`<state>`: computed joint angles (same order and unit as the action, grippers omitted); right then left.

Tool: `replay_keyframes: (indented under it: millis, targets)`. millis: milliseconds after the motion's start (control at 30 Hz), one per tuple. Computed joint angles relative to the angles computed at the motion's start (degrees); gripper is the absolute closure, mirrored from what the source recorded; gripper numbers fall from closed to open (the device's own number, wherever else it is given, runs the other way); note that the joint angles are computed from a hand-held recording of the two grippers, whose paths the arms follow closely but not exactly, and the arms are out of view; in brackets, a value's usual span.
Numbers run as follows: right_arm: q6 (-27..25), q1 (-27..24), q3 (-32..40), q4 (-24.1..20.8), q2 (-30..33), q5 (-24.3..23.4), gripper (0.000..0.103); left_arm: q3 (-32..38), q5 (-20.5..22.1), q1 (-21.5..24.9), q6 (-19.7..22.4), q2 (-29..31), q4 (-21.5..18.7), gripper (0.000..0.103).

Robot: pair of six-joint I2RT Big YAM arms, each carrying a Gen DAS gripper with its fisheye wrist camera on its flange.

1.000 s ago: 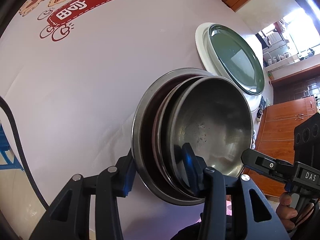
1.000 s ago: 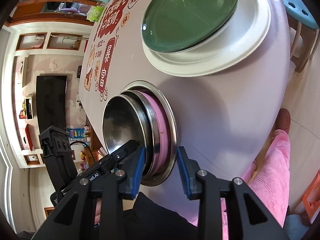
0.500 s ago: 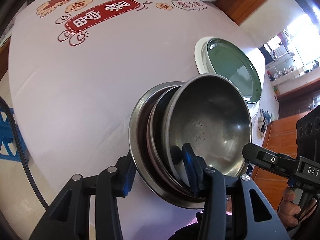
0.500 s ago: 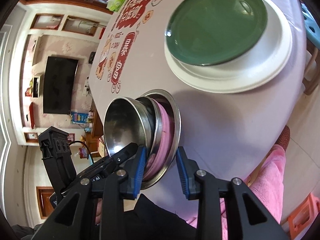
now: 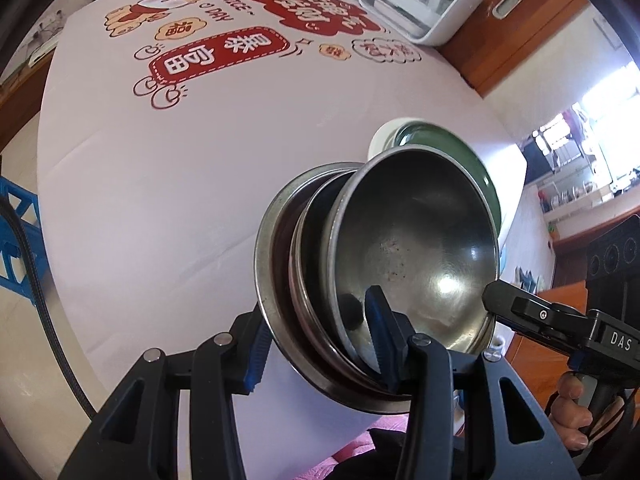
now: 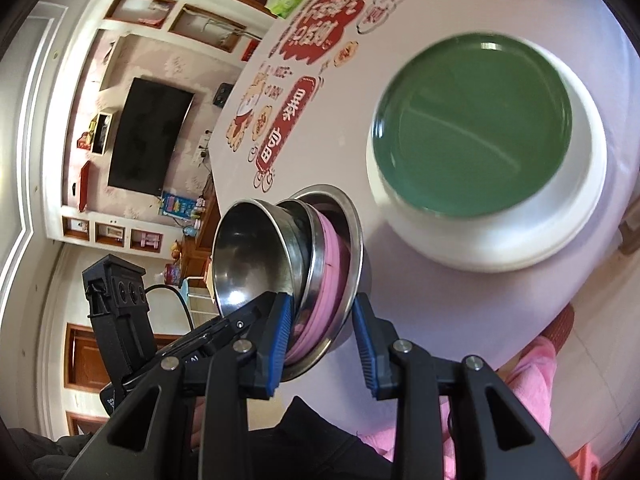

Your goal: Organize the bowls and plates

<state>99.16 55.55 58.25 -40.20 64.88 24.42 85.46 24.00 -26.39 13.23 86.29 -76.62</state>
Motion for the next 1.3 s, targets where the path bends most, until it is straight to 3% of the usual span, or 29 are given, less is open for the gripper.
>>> replay_keyframes:
  millis: [433, 633, 967, 1300]
  targets:
    - [-9.9, -5.0, -4.9, -4.7, -10.7, -4.1, 0.072, -2.0, 1.0, -6.6, -12.5, -2.0, 7.3, 0.06]
    - [-14.1, -9.3, -7.7, -6.5, -15.8, -8.9, 0.072, -2.6, 0.1, -10.4, -19.0, -1.8, 11.2, 0.06]
    - [-23.8, -20.0, -9.8, -11.7, -21.4, -19.0, 0.072, -0.4, -2.3, -16.0, -27.0, 1.5, 13.4, 0.06]
    - [-30.7, -30.7, -12.0, -15.3, -25.0, -28.9, 0.072, 3.5, -3.6, -19.8, -32.1, 5.9, 13.1, 0.06]
